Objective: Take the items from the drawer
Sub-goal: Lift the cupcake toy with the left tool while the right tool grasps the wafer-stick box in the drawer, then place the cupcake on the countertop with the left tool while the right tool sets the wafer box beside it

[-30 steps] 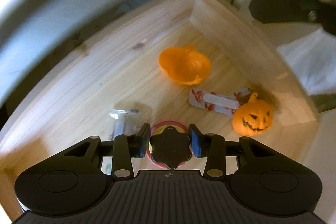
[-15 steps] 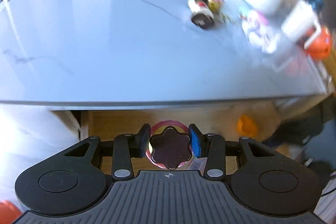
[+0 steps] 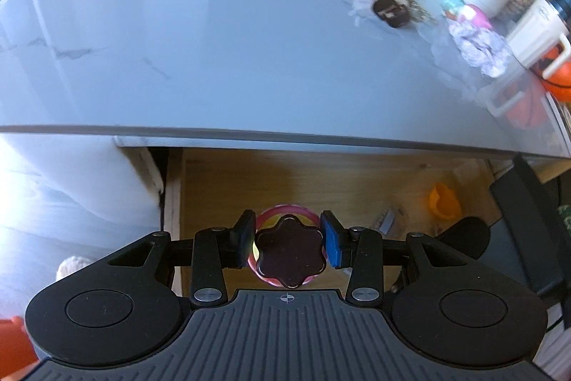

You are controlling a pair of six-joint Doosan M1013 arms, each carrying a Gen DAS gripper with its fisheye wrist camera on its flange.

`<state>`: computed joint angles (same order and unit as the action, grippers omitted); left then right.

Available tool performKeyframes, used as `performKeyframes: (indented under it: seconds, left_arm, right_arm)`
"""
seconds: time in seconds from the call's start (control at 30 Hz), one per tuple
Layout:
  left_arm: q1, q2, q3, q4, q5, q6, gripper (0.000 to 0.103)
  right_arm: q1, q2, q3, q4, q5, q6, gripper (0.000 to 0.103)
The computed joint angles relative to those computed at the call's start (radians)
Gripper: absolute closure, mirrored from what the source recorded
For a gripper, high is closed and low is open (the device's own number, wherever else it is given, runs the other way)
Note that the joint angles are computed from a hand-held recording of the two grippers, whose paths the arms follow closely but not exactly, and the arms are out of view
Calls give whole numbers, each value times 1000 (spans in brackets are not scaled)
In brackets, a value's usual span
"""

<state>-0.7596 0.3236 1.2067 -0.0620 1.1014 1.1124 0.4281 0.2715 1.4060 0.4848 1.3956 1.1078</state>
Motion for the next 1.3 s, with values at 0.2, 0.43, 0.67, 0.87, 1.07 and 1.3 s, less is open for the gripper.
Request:
performKeyframes:
  seconds: [0.2,0.43,0.67,0.87,1.07,1.3]
  left_arm:
    - [3,4,2,11,18,-30,59]
    - [1,5,1,8,19,-23,59]
    - [-5,10,-3,-4,30,2,59]
    - [-7,21,-12,7,61,-6,59]
    - [3,25,-11,3,70,-30,59]
    - [-2,12,-1,-8,38,36,59]
  right_arm:
    - [19,33,-22,4,37,-40,69]
    - [43,-36,28,-185,-115,61,71]
    - [40,-124,116,-308,-244,154,75]
    - [80,-86,88,-330,-303,39,72]
    - [111,-36,53,-354,-319,95,65]
    - [83,-75,38,-339,-250,218,70]
